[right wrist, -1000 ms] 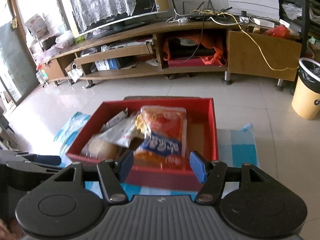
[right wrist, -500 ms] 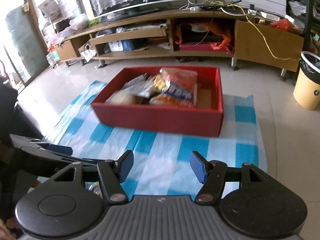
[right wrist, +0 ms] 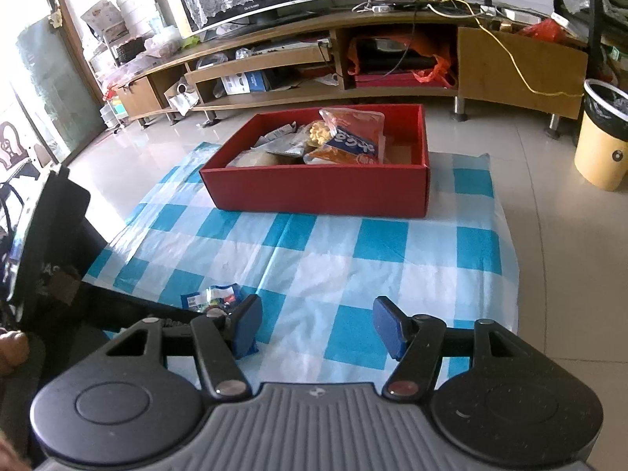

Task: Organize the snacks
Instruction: 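Withdraw both grippers from the box toward the remaining snacks on the cloth, then grasp the blue sausage pack with the left gripper while the right gripper grasps the white jerky pouch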

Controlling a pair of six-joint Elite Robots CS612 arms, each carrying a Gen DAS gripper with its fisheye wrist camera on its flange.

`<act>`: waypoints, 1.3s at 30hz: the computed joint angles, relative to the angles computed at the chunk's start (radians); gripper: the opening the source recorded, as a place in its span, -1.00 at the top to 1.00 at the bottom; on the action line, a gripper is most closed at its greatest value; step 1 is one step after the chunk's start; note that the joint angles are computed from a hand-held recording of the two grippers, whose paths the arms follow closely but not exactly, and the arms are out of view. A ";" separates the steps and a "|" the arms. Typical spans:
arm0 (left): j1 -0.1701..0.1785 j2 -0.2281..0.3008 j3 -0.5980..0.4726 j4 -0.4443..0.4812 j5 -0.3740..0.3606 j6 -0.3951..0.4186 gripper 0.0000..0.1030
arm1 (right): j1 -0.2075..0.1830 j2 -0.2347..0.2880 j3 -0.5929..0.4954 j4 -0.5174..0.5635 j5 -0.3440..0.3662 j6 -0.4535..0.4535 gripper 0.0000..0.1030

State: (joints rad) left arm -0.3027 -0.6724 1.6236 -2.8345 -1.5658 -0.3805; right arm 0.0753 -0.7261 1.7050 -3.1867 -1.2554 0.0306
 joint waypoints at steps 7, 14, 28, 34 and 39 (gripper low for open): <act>-0.017 0.024 -0.026 0.015 0.052 -0.071 -0.87 | -0.009 -0.003 0.009 -0.017 0.032 -0.001 -0.14; -0.026 0.033 -0.031 0.039 0.119 -0.073 -0.79 | -0.012 -0.006 0.015 -0.032 0.048 -0.008 -0.14; 0.014 0.032 -0.036 0.081 0.082 -0.158 -0.95 | -0.003 -0.004 0.008 0.025 0.037 -0.057 -0.15; -0.014 0.028 -0.012 0.045 0.159 -0.067 -0.69 | 0.002 -0.003 0.005 0.054 0.032 -0.088 -0.15; -0.018 0.020 0.012 0.010 0.174 0.027 -0.59 | 0.000 -0.004 0.011 0.077 0.030 -0.116 -0.15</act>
